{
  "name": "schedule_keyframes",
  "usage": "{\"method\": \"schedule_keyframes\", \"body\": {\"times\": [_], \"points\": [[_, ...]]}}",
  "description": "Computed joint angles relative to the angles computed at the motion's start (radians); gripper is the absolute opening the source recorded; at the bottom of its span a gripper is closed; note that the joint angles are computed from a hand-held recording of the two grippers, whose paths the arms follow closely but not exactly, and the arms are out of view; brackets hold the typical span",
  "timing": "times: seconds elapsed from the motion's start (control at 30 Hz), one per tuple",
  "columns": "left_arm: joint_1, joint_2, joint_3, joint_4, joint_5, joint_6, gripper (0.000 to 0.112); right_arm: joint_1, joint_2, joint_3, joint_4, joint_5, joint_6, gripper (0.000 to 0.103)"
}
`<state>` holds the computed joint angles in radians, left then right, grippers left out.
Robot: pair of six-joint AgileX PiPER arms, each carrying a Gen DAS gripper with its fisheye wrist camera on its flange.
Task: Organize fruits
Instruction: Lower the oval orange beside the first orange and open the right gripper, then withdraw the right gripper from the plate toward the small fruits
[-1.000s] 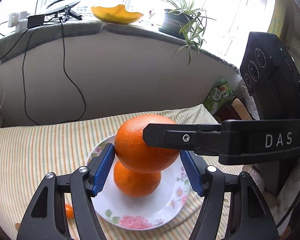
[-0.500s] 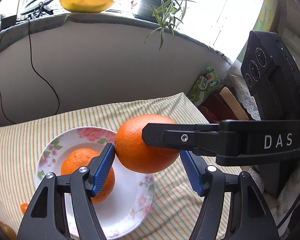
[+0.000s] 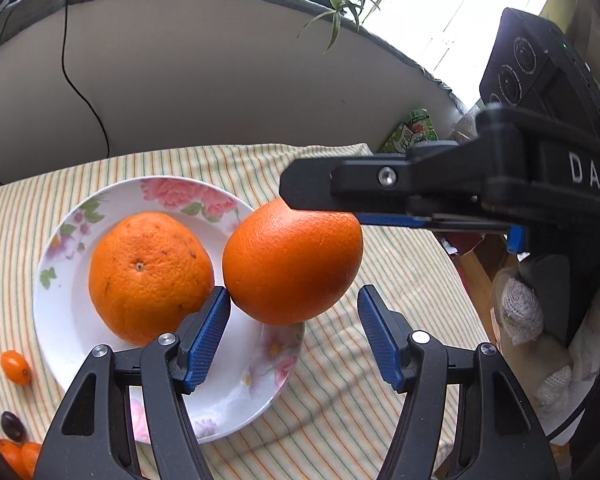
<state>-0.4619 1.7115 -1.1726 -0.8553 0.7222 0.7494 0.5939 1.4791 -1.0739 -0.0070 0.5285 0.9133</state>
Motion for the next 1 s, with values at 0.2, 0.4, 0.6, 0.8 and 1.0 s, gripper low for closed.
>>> {"method": "schedule_keyframes", "body": {"times": [0.2,0.4,0.6,0.8,1.0], "points": [[0.012,-0.050,0.059,0.004,-0.013,0.009,0.065,-0.017,0.062,-0.052,0.048,-0.034,-0.068,0.067],[0.046,-0.130,0.108,0.019,-0.010,0.027,0.065,-0.014,0.106,-0.087,-0.028,-0.027,-0.005,0.067],[0.102,-0.240,0.191,0.026,0.015,0.053,0.065,0.002,0.073,-0.058,-0.141,-0.035,0.109,0.068],[0.146,-0.320,0.238,0.074,0.008,0.059,0.065,0.048,0.025,-0.029,-0.273,-0.015,0.244,0.074],[0.221,-0.404,0.288,0.077,0.019,0.091,0.065,0.164,0.009,-0.029,-0.478,0.079,0.428,0.074]]}}
